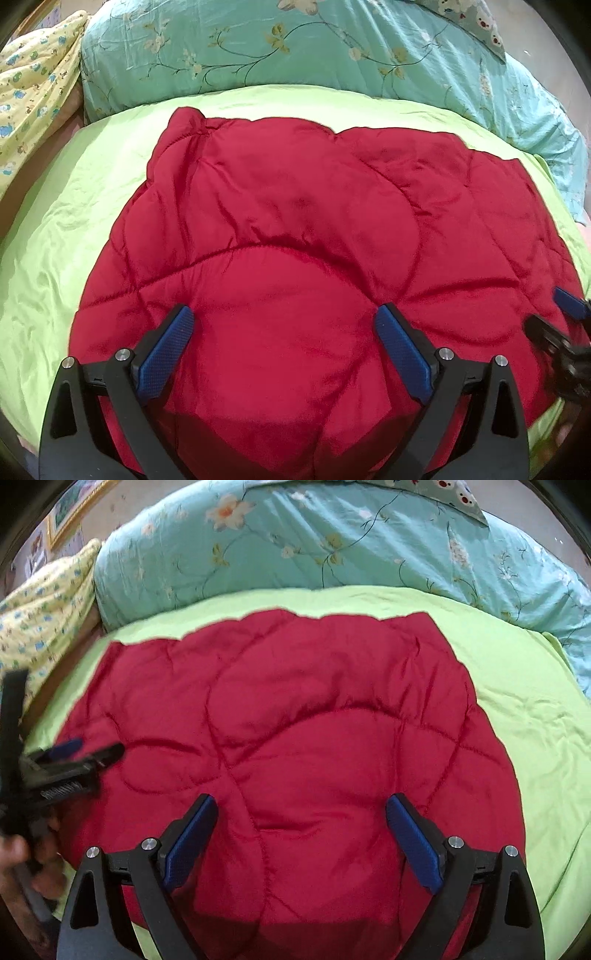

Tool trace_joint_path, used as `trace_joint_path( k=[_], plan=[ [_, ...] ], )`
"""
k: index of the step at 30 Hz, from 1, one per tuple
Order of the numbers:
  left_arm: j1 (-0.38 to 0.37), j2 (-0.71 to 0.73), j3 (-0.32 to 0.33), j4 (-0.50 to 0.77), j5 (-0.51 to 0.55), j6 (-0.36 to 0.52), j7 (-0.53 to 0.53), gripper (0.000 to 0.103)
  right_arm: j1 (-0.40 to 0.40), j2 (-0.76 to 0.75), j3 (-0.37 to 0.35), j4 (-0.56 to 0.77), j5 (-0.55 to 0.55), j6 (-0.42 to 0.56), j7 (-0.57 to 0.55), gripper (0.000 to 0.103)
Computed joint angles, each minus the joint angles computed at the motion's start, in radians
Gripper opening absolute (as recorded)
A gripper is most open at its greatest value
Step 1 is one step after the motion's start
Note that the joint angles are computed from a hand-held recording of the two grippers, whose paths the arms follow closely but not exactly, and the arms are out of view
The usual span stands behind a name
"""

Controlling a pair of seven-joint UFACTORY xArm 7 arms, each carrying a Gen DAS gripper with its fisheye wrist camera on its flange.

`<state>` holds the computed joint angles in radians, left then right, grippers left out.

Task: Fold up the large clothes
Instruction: 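Smooth the coat's quilted surface with both grippers, pushing its edges inward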

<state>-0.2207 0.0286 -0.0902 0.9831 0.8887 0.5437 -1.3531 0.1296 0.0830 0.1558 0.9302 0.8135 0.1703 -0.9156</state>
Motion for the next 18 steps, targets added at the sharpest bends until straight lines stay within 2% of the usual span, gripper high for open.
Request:
trace_joint_path(
  k=[7, 12, 16, 18],
  plan=[
    [0.006, -0.14, -0.056, -0.137, -0.002, -0.021, -0.035, 0.1, -0.017, 0.017, 0.017, 0.01, 0.071, -0.007, -0.068, 0.099],
    [0.027, -0.123, -0.07, -0.14, -0.037, -0.021, -0.007, 0.101, -0.015, -0.021, 0.013, -0.01, 0.106, 0.013, -0.079, 0.098],
    [0.019, -0.105, -0.08, -0.12, -0.014, 0.012, -0.028, 0.102, 0.016, -0.117, -0.025, -0.066, 0.261, 0.039, -0.224, 0.097],
    [0.012, -0.098, -0.081, -0.115, 0.0, 0.024, -0.04, 0.103, 0.033, -0.118, -0.05, -0.084, 0.209, 0.033, -0.186, 0.097]
  ],
)
